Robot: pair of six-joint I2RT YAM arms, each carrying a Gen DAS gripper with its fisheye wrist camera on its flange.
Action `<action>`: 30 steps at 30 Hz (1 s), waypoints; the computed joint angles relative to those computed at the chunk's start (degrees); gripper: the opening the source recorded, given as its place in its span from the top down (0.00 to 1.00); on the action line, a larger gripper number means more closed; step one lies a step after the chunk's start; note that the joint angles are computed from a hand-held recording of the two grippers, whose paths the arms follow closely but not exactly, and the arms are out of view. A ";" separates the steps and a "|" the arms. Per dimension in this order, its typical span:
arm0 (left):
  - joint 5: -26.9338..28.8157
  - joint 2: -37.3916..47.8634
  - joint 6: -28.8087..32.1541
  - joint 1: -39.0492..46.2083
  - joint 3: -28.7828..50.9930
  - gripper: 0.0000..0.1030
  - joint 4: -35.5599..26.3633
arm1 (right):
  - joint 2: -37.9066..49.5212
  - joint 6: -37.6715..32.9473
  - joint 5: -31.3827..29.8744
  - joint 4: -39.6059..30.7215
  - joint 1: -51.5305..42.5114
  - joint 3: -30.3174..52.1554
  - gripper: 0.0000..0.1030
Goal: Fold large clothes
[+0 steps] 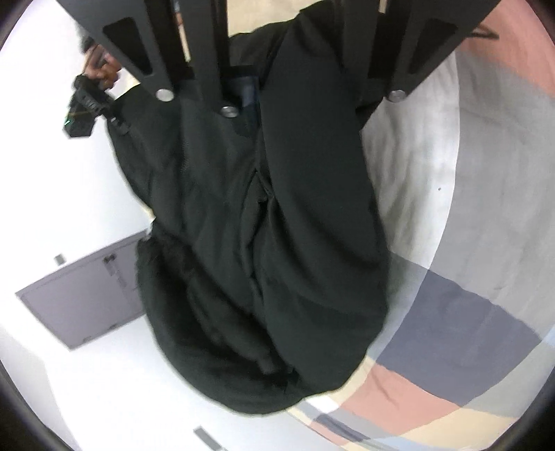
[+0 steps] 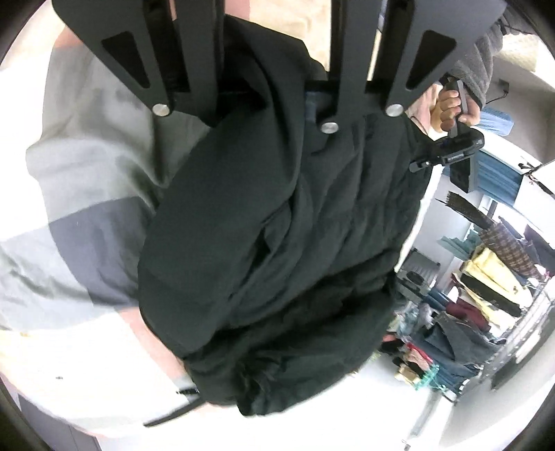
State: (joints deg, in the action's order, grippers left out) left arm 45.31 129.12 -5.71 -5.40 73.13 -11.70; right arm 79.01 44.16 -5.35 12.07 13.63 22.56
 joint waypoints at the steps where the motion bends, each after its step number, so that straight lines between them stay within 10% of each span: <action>1: 0.97 -0.75 -0.21 0.57 -0.66 0.91 0.00 | -1.84 0.54 0.59 -0.54 0.48 -0.33 0.87; 8: 8.11 -15.06 0.71 5.89 -8.80 0.94 -4.86 | -18.41 3.61 1.49 -5.84 1.99 -2.60 0.90; 15: 14.41 -32.84 7.89 13.21 -14.31 0.94 -19.49 | -43.46 5.56 6.69 -27.65 7.95 2.39 0.90; 21: 18.44 -45.56 19.45 21.16 -16.88 0.94 -37.14 | -51.71 13.31 31.89 -44.90 35.71 11.64 0.90; 30: 18.98 -50.44 53.87 38.28 -13.50 0.94 -74.04 | -30.73 47.86 65.81 -73.42 79.09 31.41 0.90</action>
State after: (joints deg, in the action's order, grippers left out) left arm 64.29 78.68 48.16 32.88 59.63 -85.74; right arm 48.28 92.03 60.46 -61.36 92.72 53.97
